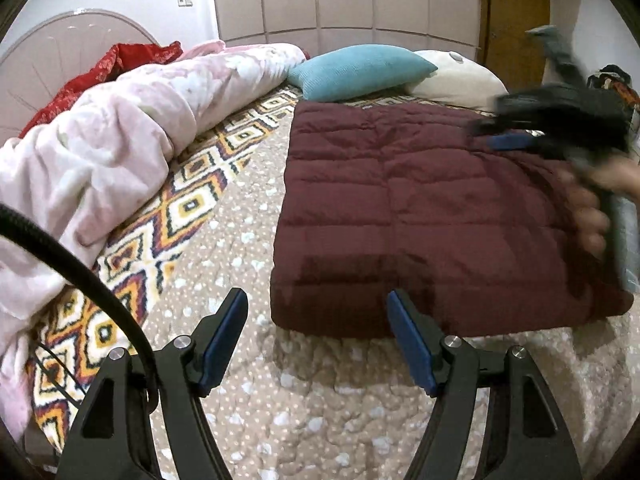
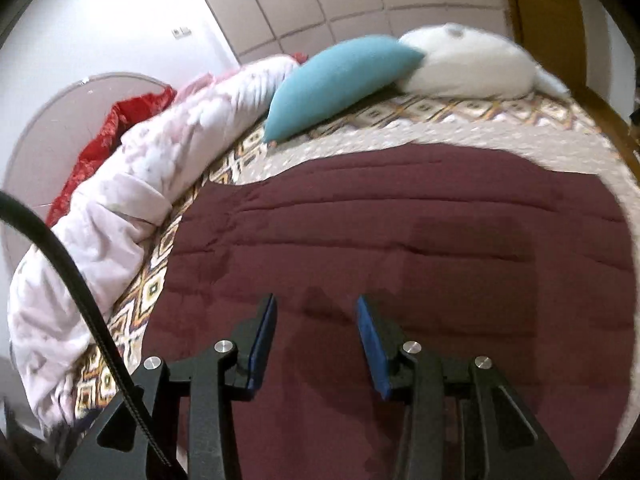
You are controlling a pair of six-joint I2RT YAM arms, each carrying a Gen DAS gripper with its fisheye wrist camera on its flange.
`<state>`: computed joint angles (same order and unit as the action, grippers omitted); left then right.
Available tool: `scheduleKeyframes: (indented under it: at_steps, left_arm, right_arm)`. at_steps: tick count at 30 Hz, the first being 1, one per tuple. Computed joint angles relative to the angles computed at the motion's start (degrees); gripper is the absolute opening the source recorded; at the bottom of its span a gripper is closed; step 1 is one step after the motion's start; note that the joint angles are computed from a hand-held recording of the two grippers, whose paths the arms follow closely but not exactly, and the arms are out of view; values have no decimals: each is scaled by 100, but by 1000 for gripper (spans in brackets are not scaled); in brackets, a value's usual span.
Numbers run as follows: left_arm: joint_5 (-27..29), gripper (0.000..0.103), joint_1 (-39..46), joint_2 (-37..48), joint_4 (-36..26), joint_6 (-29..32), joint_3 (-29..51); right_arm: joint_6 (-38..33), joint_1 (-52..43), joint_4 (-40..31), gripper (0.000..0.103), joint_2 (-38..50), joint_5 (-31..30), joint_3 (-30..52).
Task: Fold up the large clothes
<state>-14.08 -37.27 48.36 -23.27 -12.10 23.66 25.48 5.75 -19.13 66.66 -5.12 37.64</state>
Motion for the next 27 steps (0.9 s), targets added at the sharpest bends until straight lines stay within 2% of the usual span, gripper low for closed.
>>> scheduleKeyframes:
  at_steps: [3, 5, 12, 14, 16, 18, 20, 23, 27]
  left_arm:
    - [236, 71, 228, -31, 98, 147, -107]
    - [283, 71, 320, -69, 161, 223, -174]
    - [584, 71, 652, -106, 283, 384, -317]
    - [686, 71, 768, -57, 305, 403, -337]
    - [744, 71, 852, -59, 303, 406, -354]
    - [709, 71, 870, -116, 260, 414, -357]
    - [583, 71, 818, -266, 196, 397, -379]
    - [323, 71, 608, -651, -104, 235, -374]
    - [-47, 71, 169, -1390, -861, -66, -228]
  right_arm:
    - [181, 170, 504, 47, 1161, 403, 332]
    - [159, 126, 498, 49, 1652, 446, 538]
    - [509, 467, 844, 51, 1448, 863, 699]
    - [509, 710, 858, 53, 1981, 1063, 1054]
    - [500, 859, 657, 61, 2539, 1282, 1464]
    - [283, 957, 381, 63, 2948, 1500, 1846]
    - [216, 1023, 251, 63, 2851, 1615, 1921]
    - [178, 1103, 226, 63, 2053, 1649, 1476]
    - [503, 1396, -347, 63, 484, 1700, 758]
